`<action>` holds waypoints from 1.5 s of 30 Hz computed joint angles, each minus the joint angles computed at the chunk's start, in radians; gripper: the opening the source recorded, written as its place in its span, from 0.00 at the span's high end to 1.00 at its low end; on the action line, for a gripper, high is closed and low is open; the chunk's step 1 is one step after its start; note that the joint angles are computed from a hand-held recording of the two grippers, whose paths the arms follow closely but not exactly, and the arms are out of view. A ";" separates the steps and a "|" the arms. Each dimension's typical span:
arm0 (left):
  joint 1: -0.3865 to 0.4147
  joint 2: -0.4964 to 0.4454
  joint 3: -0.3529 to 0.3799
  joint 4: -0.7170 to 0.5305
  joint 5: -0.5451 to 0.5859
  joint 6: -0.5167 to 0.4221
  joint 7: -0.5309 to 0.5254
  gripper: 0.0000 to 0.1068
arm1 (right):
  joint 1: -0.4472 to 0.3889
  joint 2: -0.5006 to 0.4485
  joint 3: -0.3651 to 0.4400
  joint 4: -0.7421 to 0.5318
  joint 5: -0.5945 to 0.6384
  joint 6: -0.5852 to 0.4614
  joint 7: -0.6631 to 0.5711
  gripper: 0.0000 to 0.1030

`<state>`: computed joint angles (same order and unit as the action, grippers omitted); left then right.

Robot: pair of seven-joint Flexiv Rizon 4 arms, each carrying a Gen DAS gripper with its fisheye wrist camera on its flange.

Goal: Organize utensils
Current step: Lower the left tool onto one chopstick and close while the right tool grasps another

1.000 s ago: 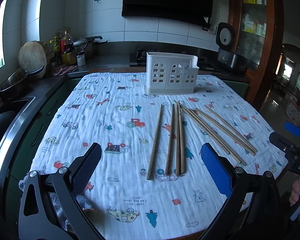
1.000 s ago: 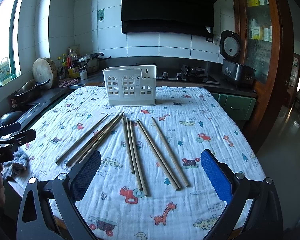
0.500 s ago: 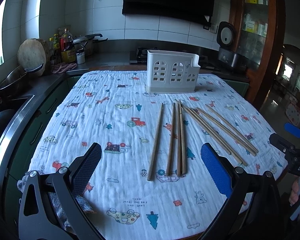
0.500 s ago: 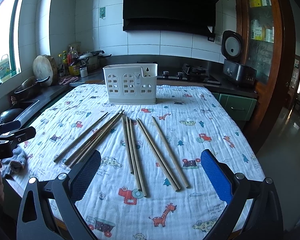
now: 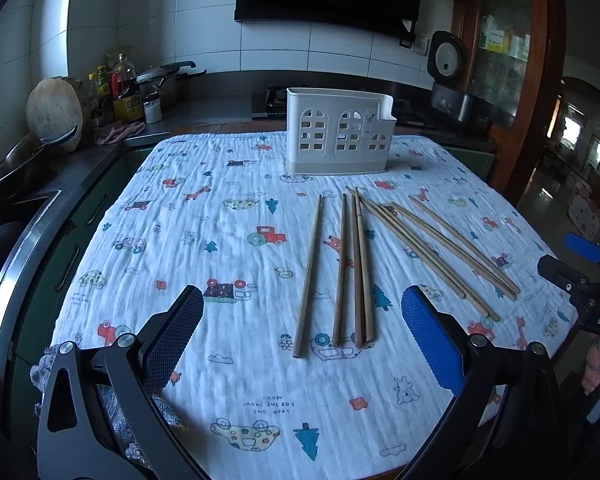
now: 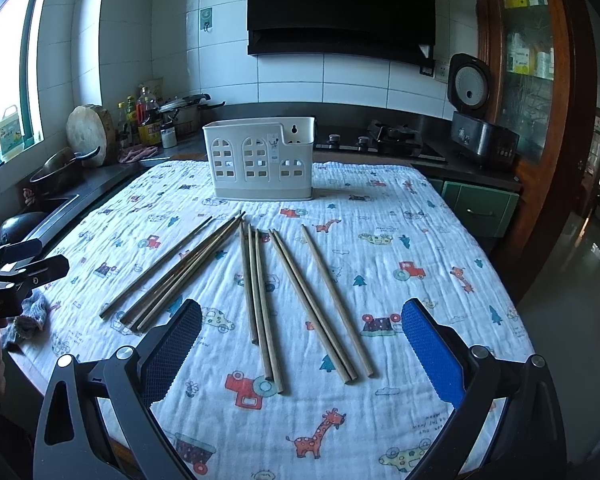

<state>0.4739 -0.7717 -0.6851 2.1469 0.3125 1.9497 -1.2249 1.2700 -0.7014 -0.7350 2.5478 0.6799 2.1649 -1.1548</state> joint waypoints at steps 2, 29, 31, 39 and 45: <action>0.004 -0.006 -0.002 -0.006 0.000 -0.008 0.005 0.09 | -0.025 0.001 0.018 0.004 -0.012 0.004 -0.008 0.06; -0.032 -0.143 -0.056 -0.120 -0.224 -0.232 0.270 0.71 | -0.656 0.026 0.523 -0.063 -0.131 0.125 -0.166 0.52; -0.037 -0.146 -0.058 -0.125 -0.236 -0.242 0.283 0.71 | -0.681 0.028 0.537 -0.071 -0.152 0.119 -0.170 0.58; -0.080 -0.148 -0.033 -0.151 -0.284 -0.263 0.314 0.71 | -0.732 0.038 0.560 -0.096 -0.220 0.062 -0.179 0.79; -0.117 -0.147 -0.005 -0.178 -0.309 -0.268 0.325 0.71 | -0.744 0.032 0.554 -0.108 -0.252 0.044 -0.187 0.82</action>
<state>0.3570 -0.9184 -0.6898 1.9693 0.0032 1.6821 -0.9004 0.5259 -0.6692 -0.1810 2.4395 0.4275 2.2092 -1.3419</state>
